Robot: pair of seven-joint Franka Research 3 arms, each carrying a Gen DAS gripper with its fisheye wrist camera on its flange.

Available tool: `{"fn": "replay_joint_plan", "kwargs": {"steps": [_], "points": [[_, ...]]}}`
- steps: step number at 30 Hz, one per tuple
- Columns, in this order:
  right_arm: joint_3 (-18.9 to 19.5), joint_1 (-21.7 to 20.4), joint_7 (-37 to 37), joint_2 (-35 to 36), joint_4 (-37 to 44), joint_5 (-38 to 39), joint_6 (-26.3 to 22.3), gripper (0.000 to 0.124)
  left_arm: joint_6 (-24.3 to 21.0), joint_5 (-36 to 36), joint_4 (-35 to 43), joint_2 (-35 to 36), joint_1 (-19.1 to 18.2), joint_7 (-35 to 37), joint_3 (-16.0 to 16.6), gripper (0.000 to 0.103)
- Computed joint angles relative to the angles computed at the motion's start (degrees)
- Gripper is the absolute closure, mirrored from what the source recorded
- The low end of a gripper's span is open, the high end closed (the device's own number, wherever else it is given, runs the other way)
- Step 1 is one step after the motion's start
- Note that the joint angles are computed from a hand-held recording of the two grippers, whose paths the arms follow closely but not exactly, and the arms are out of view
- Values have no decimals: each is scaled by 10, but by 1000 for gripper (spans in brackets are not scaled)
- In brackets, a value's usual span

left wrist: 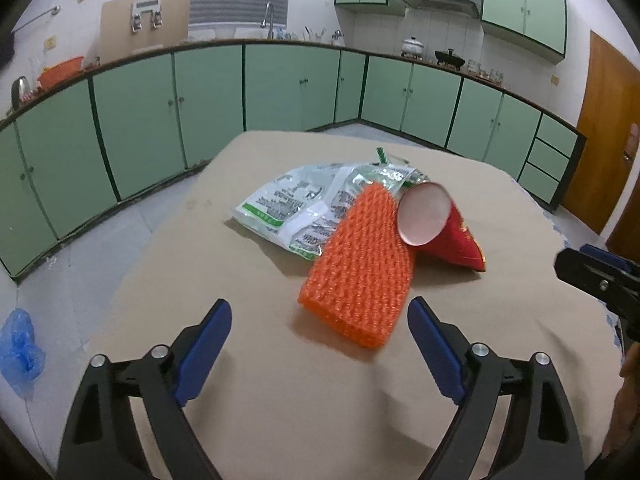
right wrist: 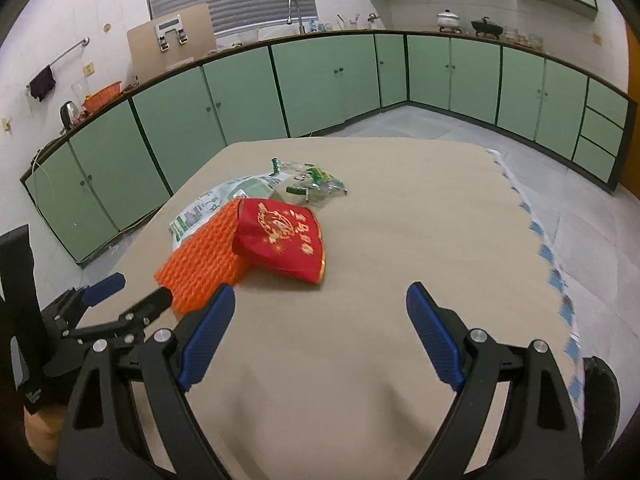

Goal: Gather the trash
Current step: 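Grasp the orange mesh net with the left tool while the right tool grasps the red paper cup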

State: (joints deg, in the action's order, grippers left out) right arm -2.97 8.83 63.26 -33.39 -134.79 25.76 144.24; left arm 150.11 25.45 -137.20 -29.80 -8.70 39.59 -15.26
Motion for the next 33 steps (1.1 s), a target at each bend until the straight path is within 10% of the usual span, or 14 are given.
{"fn": "replay_joint_plan", "kwargs": {"steps": [9,14,33], "points": [[11,10,10,34,9,-1,21,39,-7,-30,26,41,-13,44,23,28],[13,13,12,41,14,-4,24,39,10,-76,24,48,-31,91,43,91],[34,19,37,74,30,-31,40,34,70,26,-19,-58,55,-6,-2,94]]}}
